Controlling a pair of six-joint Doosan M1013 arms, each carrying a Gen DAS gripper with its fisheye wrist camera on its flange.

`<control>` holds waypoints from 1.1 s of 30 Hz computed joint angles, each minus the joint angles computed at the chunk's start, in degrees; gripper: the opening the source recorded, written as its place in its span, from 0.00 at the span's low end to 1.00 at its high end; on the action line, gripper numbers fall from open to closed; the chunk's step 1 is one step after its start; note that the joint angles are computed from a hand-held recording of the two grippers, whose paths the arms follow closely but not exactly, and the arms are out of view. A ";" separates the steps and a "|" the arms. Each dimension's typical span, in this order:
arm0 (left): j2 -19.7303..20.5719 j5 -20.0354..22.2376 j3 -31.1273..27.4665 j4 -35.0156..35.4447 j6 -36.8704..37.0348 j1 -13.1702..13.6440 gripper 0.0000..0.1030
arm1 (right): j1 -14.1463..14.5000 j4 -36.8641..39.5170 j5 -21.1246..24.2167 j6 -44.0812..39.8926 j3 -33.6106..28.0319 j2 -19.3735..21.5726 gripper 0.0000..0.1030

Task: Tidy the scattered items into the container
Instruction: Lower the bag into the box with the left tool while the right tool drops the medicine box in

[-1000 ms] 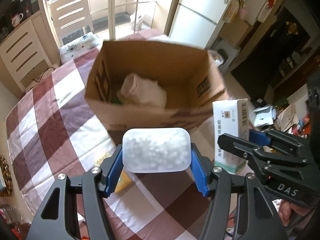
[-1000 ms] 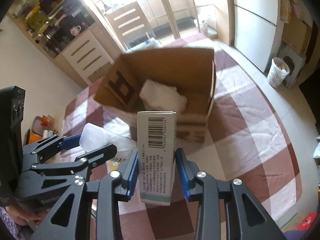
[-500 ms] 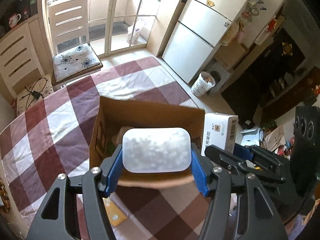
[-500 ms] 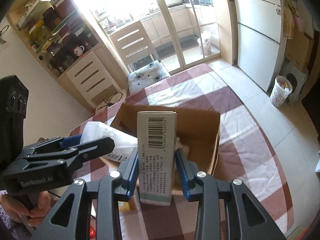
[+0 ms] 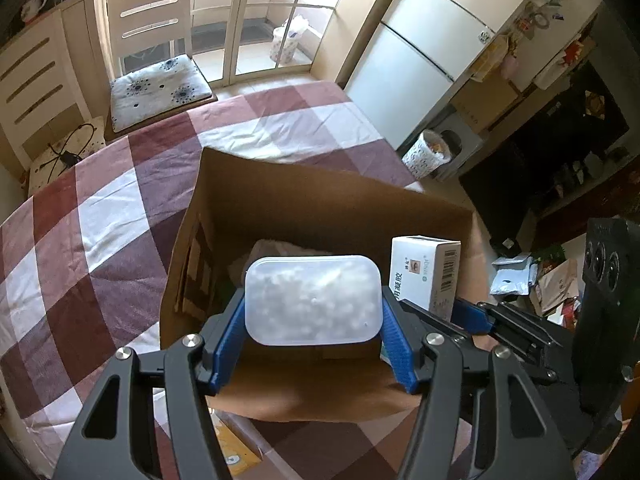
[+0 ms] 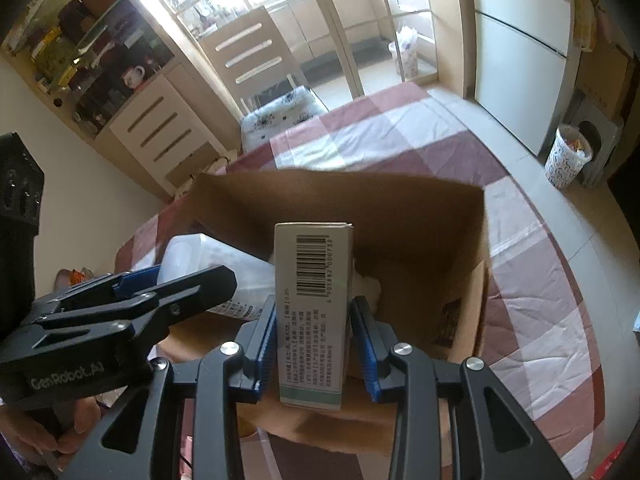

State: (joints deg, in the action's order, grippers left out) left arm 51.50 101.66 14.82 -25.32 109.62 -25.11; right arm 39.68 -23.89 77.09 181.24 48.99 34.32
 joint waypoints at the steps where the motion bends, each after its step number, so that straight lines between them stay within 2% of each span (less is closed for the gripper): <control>1: -0.44 -0.50 1.14 0.34 0.45 -0.04 0.61 | -0.05 0.45 0.23 -0.26 0.06 0.15 0.35; 4: -2.01 -2.43 4.93 1.37 1.97 -0.22 0.61 | -0.03 1.05 1.76 -1.45 -0.60 0.75 0.35; 8: -2.95 -4.09 7.36 2.77 3.57 -0.38 0.61 | -0.02 1.98 4.43 -3.89 -2.00 1.79 0.35; 15: -4.43 -6.93 10.83 5.02 6.03 -0.77 0.61 | 0.12 2.43 6.20 -5.71 -2.60 2.50 0.35; 23: -4.76 -8.05 11.53 6.79 7.44 -1.23 0.62 | -0.23 4.02 5.77 -6.66 -2.30 2.50 0.35; 28: -5.16 -9.00 11.92 5.59 7.90 -1.01 0.74 | -0.36 4.53 4.45 -6.17 -1.60 2.00 0.36; 33: -5.15 -9.38 11.00 5.39 8.40 -0.91 0.77 | -0.17 4.23 3.06 -4.96 -0.77 1.10 0.41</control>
State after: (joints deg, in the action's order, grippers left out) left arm 46.35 92.28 25.82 -19.93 118.03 -26.02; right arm 39.51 -19.66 80.14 176.28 48.21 35.42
